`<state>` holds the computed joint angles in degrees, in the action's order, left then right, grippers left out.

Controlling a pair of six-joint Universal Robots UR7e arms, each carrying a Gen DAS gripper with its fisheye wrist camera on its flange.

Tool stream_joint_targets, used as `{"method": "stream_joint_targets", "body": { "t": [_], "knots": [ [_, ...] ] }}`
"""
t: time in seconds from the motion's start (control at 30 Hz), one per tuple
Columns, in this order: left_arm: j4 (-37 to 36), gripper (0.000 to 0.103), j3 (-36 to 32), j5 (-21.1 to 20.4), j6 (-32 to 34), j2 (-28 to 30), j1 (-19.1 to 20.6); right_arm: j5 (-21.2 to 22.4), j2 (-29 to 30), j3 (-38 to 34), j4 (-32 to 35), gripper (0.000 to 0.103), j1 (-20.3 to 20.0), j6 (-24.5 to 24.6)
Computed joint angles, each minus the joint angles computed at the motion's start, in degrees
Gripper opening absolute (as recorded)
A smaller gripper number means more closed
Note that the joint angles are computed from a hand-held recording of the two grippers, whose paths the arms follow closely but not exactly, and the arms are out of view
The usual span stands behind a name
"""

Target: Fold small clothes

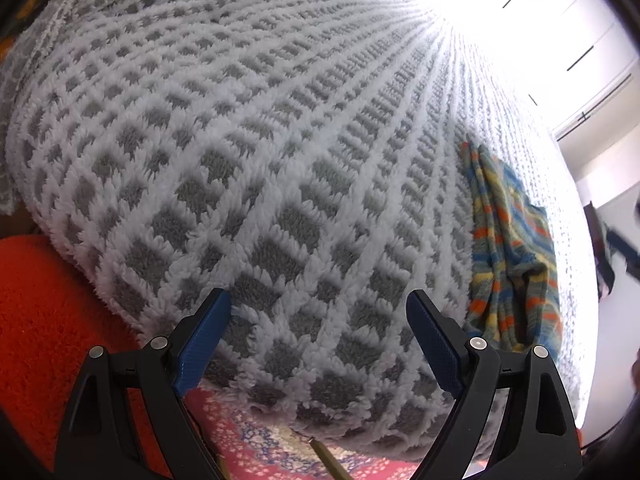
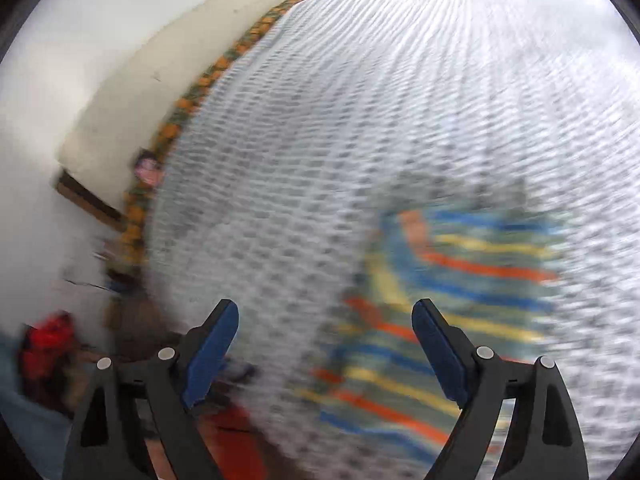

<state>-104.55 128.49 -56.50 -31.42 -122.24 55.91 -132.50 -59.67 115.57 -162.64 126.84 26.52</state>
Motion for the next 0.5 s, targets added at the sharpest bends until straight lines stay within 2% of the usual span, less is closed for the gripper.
{"method": "stream_joint_targets", "body": {
  "t": [0.07, 0.13, 0.2, 0.27, 0.3, 0.33, 0.4, 0.47, 0.5],
  "knots": [
    [-1.8, 0.086, 0.0, -1.6, 2.2, -0.9, -0.6, -4.3, -1.7, 2.8, 4.3, 0.088, 1.5, 2.6],
    [-4.5, 0.085, 0.0, -6.4, 6.5, -2.3, -1.4, -4.5, -3.1, 8.0, 2.7, 0.088, 2.5, 5.8],
    [-8.1, 0.085, 0.1, -16.5, 11.6, -3.1, -1.0, -5.6, -3.3, 12.7, 0.3, 0.088, 3.8, 10.6],
    [-8.6, 0.082, -0.1, -25.7, 15.5, -1.7, -0.7, -6.8, -3.4, 17.8, -4.2, 0.088, 4.8, 15.2],
    [-8.2, 0.079, -0.1, -27.8, 16.5, -0.7, -0.9, -6.6, -3.0, 20.2, -7.6, 0.088, 5.3, 17.7],
    [-7.7, 0.073, 0.1, -28.7, 17.2, 0.5, -1.6, -5.8, -3.5, 22.3, -10.3, 0.088, 5.0, 18.7],
    [-6.7, 0.064, 0.4, -28.1, 17.1, 3.4, -2.6, -4.0, -4.3, 24.3, -12.4, 0.088, 4.4, 18.7],
    [-5.6, 0.047, 0.4, -27.3, 16.6, 5.8, -2.8, -5.6, -4.6, 24.2, -12.1, 0.088, 5.0, 17.1],
    [-5.0, 0.044, 0.2, -27.0, 16.1, 7.3, -2.8, -6.5, -4.4, 24.0, -13.1, 0.088, 5.4, 16.0]
  ]
}}
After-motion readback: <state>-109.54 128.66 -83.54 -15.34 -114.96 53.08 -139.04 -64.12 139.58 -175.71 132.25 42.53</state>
